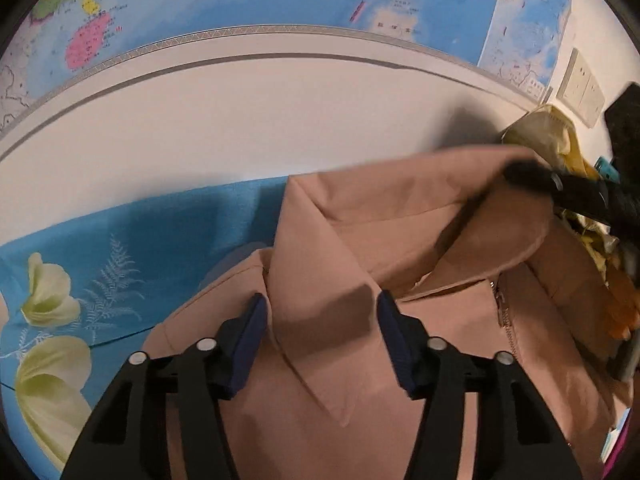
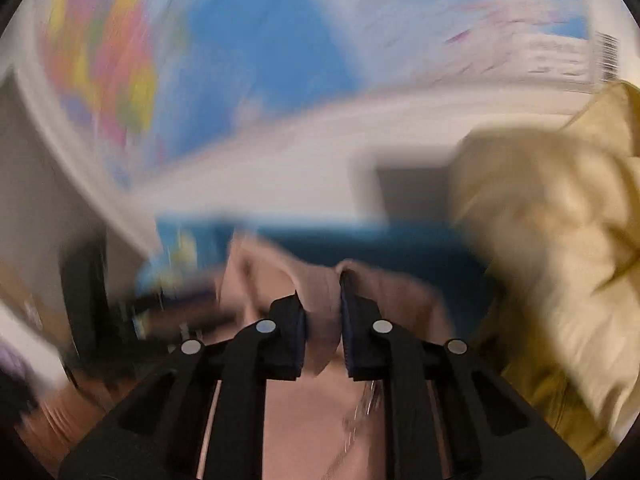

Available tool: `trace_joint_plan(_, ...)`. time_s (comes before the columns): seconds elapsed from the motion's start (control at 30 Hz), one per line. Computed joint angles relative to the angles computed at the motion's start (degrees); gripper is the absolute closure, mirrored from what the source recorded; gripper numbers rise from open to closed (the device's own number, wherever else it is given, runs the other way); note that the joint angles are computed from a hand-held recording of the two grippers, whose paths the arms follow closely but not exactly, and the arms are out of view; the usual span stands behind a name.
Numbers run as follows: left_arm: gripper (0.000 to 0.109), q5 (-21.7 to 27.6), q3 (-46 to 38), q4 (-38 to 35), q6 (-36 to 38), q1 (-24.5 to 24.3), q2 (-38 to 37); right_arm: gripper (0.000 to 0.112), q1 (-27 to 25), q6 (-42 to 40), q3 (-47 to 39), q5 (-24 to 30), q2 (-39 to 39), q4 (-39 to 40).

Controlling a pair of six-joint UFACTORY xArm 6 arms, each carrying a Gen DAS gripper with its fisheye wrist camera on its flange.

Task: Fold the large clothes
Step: 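Lower the held pink jacket onto the blue sheet with both grippers and release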

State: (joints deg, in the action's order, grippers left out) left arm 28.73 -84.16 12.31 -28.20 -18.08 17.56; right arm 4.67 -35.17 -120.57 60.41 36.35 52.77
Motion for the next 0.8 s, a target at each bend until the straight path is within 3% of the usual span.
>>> trace_joint_plan(0.1, 0.056, -4.1, 3.0, 1.1, 2.3, -0.8, -2.0, 0.095, 1.3, 1.8, -0.9, -3.9, 1.2, -6.1)
trace_joint_plan(0.17, 0.056, -6.8, 5.3, 4.6, 1.6, -1.4, -3.9, 0.081, 1.8, -2.5, 6.9, -8.7, -4.1, -6.3)
trace_joint_plan(0.23, 0.055, -9.5, 7.4, 7.2, 1.7, -1.8, -5.5, 0.060, 1.7, -6.3, 14.6, -11.9, -9.7, -3.5)
trace_joint_plan(0.3, 0.055, -12.2, 8.8, 7.0, 5.4, -2.7, -6.4, 0.058, 1.1, -10.2, 19.1, -9.7, -13.4, -1.3)
trace_joint_plan(0.4, 0.055, -12.7, 7.5, 6.0, 9.7, -3.7, -4.8, 0.058, 1.2, -9.2, 20.7, -4.2, -14.2, -2.9)
trace_joint_plan(0.5, 0.058, -10.9, 3.9, 2.2, 13.9, -4.6, -0.8, 0.062, 1.8, -6.5, 18.7, -4.0, -11.8, -5.3)
trace_joint_plan(0.57, 0.078, -10.0, 1.6, 0.0, 15.0, -5.0, 1.8, 0.073, 1.0, -3.0, 14.4, -1.6, -8.2, -5.0)
trace_joint_plan(0.6, 0.085, -9.2, 0.6, -3.4, 17.5, -5.2, 2.7, 0.085, 1.4, -1.6, 12.4, -1.6, -6.5, -5.0)
trace_joint_plan(0.63, 0.100, -8.7, 0.0, -7.3, 20.6, -5.5, 3.4, 0.092, 1.6, -1.2, 11.6, -2.0, -5.9, -4.9)
trace_joint_plan(0.67, 0.106, -8.7, -0.5, -8.8, 21.8, -5.8, 3.9, 0.098, 1.5, -1.0, 10.5, -1.8, -5.2, -3.6)
trace_joint_plan(0.7, 0.106, -9.9, 0.4, -9.7, 22.9, -6.0, 3.5, 0.110, 1.8, -1.2, 8.7, -1.1, -3.8, -1.2)
trace_joint_plan(0.8, 0.106, -15.8, 5.3, -18.5, 32.4, -7.6, 0.0, 0.110, -2.7, -3.4, 5.0, 10.0, -1.5, 13.7)
